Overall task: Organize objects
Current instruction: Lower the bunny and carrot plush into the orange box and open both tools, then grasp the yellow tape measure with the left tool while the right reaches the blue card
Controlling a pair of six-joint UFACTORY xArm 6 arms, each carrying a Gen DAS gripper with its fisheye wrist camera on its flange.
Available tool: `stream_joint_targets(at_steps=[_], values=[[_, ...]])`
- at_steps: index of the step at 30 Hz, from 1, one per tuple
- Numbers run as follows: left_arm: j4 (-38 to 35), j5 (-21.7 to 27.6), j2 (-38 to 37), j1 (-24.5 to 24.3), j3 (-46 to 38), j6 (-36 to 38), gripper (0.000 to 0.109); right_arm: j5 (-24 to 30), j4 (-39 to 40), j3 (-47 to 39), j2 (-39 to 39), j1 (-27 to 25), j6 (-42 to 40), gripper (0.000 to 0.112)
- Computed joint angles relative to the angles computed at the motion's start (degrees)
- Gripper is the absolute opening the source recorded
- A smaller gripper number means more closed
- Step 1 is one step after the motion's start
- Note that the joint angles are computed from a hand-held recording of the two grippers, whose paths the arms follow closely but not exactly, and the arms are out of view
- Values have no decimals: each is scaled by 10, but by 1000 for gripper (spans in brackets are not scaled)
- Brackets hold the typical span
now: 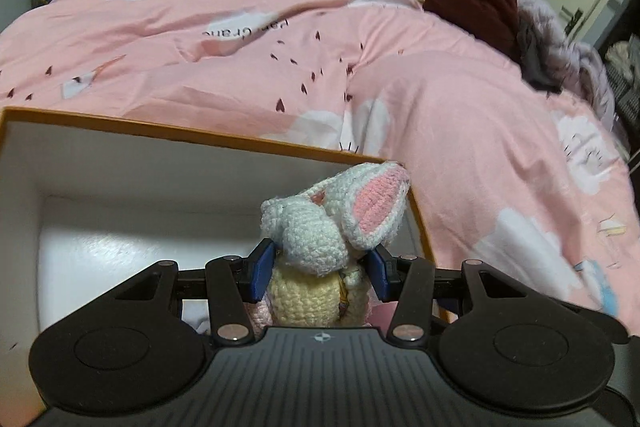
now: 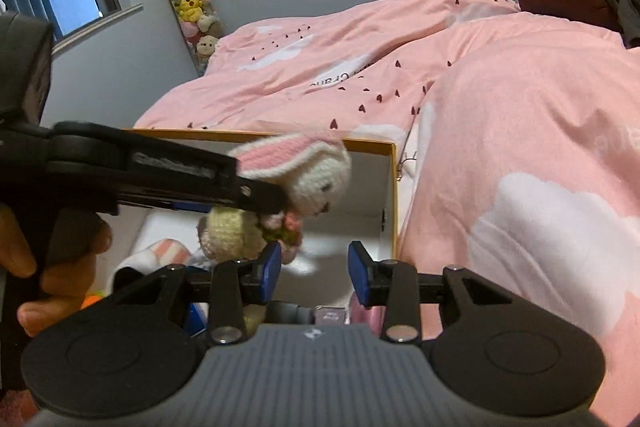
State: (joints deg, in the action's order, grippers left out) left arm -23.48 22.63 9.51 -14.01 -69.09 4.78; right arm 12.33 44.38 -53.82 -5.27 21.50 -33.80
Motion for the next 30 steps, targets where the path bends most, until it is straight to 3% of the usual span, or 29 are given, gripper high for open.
stream_joint_targets(at_steps=[10, 18, 25, 30], values=[[-4, 43, 73, 0, -63, -20, 57, -16, -17, -12, 27, 2, 15, 38], [-9, 42, 69, -2, -58, -12, 59, -9, -29, -11, 29, 2, 25, 39], [4, 13, -3, -6, 1, -5, 59, -7, -64, 2, 14, 4, 59, 39], [6, -12, -102, -8, 78, 14, 59, -11, -57, 31, -24, 12, 56, 39]])
